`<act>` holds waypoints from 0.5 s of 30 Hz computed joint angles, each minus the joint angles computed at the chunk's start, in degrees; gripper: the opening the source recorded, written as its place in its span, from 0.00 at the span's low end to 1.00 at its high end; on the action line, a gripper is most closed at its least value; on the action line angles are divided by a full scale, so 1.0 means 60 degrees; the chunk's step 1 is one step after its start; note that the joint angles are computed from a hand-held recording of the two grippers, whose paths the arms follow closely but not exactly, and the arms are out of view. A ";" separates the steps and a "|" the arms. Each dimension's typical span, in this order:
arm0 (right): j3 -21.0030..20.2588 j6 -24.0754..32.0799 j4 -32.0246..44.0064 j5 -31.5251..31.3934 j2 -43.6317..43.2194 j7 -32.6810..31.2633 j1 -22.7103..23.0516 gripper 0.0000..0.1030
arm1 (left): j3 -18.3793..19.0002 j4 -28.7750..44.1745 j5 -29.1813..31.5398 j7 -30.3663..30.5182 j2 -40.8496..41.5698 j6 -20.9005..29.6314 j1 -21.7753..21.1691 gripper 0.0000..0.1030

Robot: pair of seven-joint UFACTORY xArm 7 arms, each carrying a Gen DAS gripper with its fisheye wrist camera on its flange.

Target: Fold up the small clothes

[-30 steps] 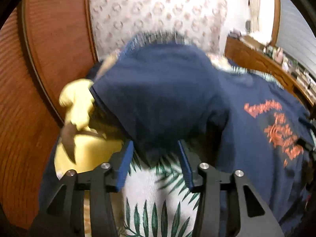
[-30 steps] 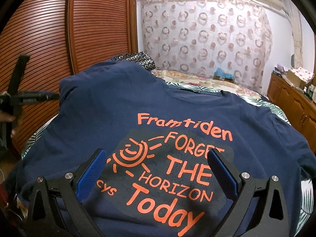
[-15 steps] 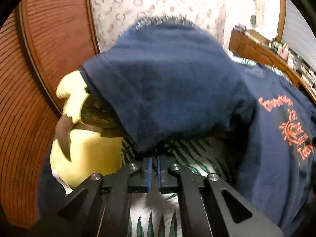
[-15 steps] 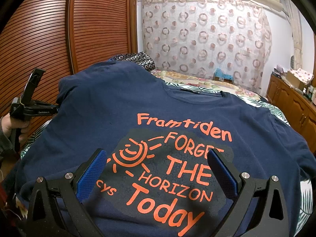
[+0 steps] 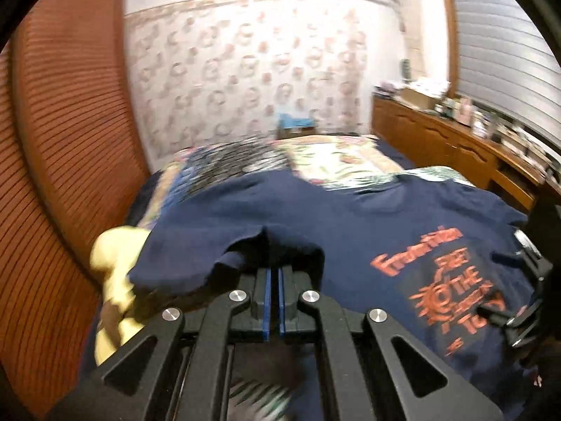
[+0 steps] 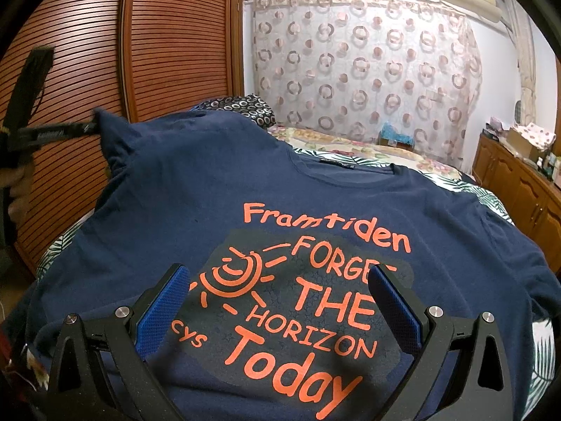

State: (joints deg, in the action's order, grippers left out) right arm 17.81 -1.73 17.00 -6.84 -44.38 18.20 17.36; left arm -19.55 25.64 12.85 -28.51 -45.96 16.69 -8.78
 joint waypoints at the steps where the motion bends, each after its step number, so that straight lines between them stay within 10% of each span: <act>1: -0.0062 -0.0001 -0.0013 0.0014 -0.0007 -0.0003 0.0045 0.99 | -0.0104 0.0326 0.0017 0.0113 0.0457 -0.0069 -0.0130 0.04; 7: -0.0377 -0.0011 -0.0049 0.0120 0.0033 -0.0056 0.0283 0.99 | -0.0137 0.0939 -0.0084 0.0429 0.1448 0.0061 -0.0890 0.08; 15: -0.0718 0.0009 0.0014 0.0278 0.0162 -0.0206 0.0500 0.99 | 0.0140 0.0078 -0.0433 0.0583 0.0485 0.0568 -0.1433 0.63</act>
